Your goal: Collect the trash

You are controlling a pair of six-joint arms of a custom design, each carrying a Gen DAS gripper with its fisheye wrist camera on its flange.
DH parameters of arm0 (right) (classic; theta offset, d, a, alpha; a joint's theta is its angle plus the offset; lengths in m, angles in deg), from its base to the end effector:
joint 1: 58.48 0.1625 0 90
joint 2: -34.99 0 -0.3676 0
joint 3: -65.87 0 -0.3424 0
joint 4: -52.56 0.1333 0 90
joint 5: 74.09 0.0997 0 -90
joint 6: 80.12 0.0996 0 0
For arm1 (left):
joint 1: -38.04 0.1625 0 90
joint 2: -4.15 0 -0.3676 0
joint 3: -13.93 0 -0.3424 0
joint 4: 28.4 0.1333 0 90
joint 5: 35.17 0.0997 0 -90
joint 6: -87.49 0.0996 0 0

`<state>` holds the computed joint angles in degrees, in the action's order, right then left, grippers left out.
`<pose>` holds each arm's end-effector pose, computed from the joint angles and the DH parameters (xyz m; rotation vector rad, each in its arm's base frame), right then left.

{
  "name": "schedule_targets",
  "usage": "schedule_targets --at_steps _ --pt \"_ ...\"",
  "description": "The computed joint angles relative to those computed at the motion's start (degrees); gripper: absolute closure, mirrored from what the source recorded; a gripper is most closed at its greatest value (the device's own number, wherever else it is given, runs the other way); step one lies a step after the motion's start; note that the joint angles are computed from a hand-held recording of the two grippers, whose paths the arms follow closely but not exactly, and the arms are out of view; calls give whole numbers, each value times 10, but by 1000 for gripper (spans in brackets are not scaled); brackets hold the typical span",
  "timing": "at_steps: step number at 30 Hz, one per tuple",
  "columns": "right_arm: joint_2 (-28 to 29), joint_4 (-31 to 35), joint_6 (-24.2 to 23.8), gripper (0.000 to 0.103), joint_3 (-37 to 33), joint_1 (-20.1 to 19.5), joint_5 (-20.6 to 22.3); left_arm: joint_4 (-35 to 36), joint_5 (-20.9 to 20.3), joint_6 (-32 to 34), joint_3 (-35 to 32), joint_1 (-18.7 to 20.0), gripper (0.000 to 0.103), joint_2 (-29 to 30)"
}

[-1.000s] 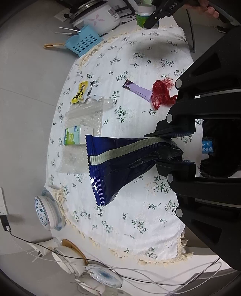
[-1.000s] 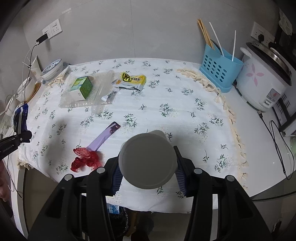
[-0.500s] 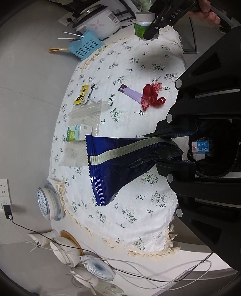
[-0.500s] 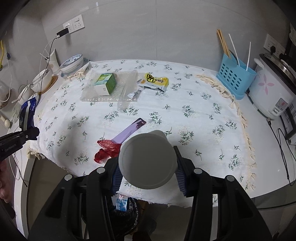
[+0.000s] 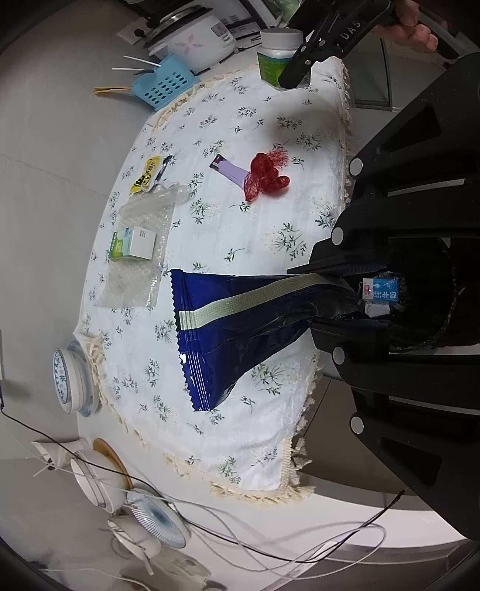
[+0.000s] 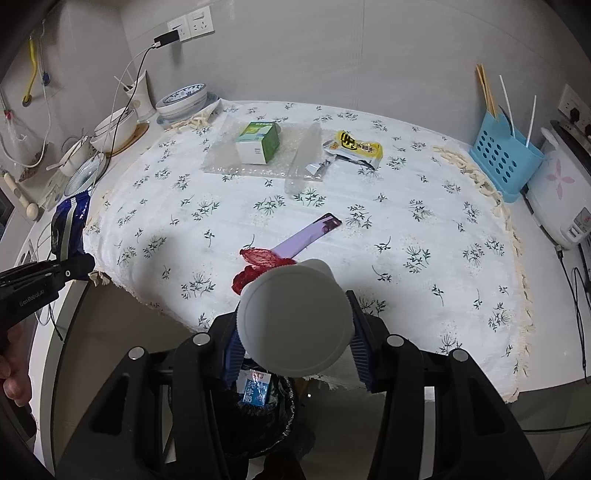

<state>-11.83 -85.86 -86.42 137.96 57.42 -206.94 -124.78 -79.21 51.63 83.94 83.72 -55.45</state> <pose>0.3567 -0.5845 0.2564 0.4794 -2.3554 0.6436 -0.2847 -0.5849 0.3416 0.2144 2.4098 -0.5955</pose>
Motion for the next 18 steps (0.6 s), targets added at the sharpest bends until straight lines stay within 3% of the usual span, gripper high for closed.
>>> schedule_targets --at_steps 18 --pt "-19 6 -3 57 74 -1 18 -25 -19 -61 138 -7 85 -70"
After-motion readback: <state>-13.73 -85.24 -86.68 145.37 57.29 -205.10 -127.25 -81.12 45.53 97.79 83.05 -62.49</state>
